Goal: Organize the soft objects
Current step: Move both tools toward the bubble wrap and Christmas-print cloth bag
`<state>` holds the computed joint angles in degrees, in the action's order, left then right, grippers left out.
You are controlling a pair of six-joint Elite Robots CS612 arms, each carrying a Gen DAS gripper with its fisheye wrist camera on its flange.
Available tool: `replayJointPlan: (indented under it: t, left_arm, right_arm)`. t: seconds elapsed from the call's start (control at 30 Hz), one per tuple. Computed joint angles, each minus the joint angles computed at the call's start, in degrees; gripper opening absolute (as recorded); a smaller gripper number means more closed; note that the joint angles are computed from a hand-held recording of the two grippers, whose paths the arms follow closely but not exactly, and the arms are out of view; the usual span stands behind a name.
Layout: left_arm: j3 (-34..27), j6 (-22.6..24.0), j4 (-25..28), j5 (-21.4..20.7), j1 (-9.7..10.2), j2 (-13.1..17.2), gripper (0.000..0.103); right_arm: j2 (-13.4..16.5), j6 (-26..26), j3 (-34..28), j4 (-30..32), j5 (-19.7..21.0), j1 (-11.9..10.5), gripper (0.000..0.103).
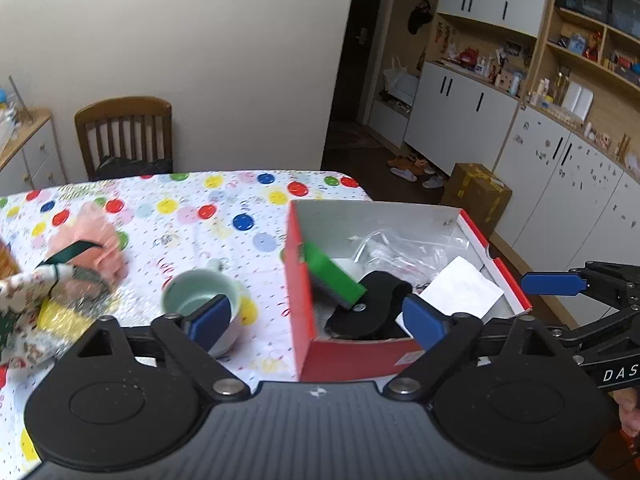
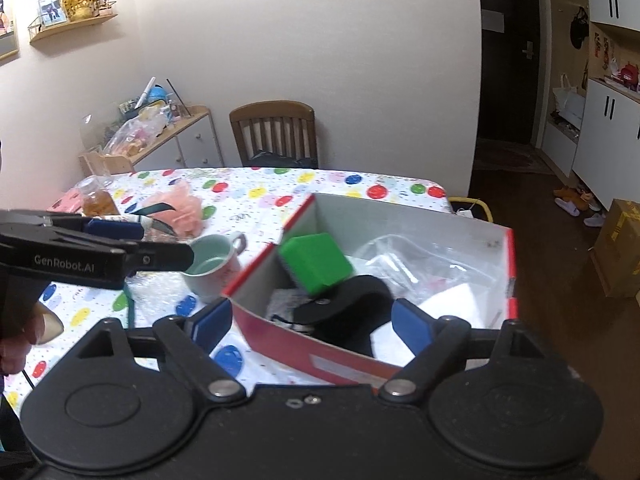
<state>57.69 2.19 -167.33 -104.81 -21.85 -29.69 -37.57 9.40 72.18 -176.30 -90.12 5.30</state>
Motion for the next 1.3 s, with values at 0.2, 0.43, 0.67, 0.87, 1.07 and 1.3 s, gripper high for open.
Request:
replayJointPlan:
  t: [0.2,0.43,0.67,0.87,1.07,1.3]
  left_arm:
    - [1.3,-1.2,-0.7,-1.9,2.05,-0.4,0.100]
    - [1.8,-1.8,-2.0,-0.9,4.21,-0.2,0.102]
    - [0.0,-3.0,-2.1,-2.9,7.00,1.2,0.102]
    - [-1.5,-5.7,-5.4,-1.8,9.08,2.6,0.102]
    - [-5.0,-5.1,-5.5,1.1,10.65,4.7,0.102]
    - [-9.5,-4.7,-4.2,5.1,11.70,7.5,0.102]
  right_arm:
    - [1.1,0.6,-2.6,1.5,-0.1,1.8,0.088]
    - [3.3,0.7,-7.0,4.5,-0.1,3.7,0.090]
    - [6.1,-0.2,-12.6,8.7,0.6,5.5,0.090]
    - [10.1,-1.1,-20.0,14.3,1.0,6.9,0.090]
    - [15.4,-2.3,-30.1,21.1,1.1,8.1,0.090]
    - [24.5,-6.6,-47.2,33.0,2.1,9.0,0.083]
